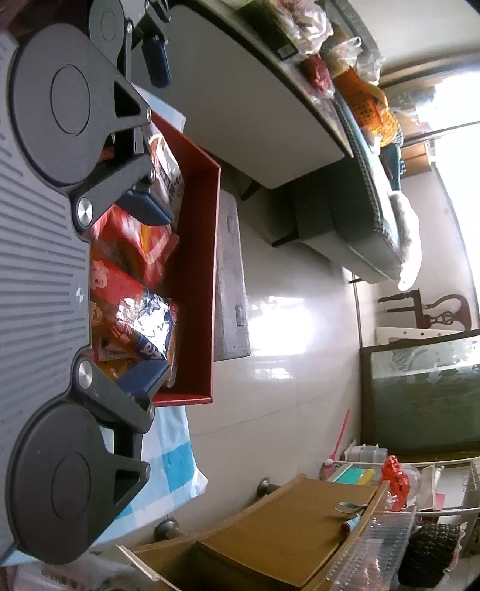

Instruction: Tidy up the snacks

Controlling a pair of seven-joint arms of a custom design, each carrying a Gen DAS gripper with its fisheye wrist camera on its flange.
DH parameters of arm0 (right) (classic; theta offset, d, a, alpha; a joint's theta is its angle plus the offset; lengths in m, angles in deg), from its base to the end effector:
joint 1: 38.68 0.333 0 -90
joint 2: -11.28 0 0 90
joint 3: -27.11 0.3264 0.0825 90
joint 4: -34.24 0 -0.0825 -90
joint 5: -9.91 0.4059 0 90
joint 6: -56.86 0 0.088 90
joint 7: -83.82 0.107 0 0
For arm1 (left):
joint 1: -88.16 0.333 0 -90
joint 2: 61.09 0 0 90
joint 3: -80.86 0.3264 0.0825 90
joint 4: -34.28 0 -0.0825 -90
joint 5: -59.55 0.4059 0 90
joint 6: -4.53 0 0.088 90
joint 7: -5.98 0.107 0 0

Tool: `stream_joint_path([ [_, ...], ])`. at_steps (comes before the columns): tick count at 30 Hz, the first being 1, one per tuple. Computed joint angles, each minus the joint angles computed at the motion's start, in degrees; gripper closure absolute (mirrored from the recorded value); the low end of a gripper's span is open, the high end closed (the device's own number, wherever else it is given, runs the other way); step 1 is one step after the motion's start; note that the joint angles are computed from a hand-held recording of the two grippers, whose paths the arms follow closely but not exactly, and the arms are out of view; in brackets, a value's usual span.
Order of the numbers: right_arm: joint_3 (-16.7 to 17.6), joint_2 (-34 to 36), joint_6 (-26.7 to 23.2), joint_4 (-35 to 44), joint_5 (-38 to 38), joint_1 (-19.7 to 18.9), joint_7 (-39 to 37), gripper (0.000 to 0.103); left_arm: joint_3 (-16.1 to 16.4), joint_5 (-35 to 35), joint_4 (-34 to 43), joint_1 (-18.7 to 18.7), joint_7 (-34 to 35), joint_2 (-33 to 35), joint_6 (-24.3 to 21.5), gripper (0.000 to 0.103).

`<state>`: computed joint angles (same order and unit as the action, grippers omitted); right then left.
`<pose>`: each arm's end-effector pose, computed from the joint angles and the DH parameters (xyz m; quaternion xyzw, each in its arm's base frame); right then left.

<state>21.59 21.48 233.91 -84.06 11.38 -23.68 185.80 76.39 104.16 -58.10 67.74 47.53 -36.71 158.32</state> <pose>0.6374 0.1073 0.4472 -0.6250 0.6633 -0.2330 0.3392 0.6656 -0.3236 0.4481 -0.5947 0.7022 -0.2578 0.2946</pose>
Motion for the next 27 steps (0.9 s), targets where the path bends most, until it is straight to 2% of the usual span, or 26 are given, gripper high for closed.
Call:
stream_joint_path([
  [6, -1.50, -3.18, -0.28, -2.88, -4.35, 1.60, 4.22, 0.016, -0.87, -1.05, -4.88, 1.19, -0.65, -4.13, 2.25, 0.024],
  [9, -0.01, -5.03, 0.10, -5.04, -4.34, 0.42, 5.18, 0.015, -1.38, -1.15, -7.16, 1.61, -0.87, -6.06, 3.01, 0.024],
  [12, 0.42, -6.98, -0.08, -7.20, -7.78, -0.07, 8.68, 0.015, -2.01, -1.70, -9.49, 2.25, -0.99, -7.94, 3.88, 0.023],
  [20, 5.17, -11.58, -0.73, -12.17, -10.35, -4.42, 11.61, 0.014, -3.28, -2.03, -15.94, 3.82, -1.66, -12.40, 4.64, 0.021],
  [27, 9.85, -15.96, -1.24, -17.01, -12.88, -8.81, 15.45, 0.013, -5.11, -6.03, -22.53, 5.66, -0.31, -17.04, 5.95, 0.021],
])
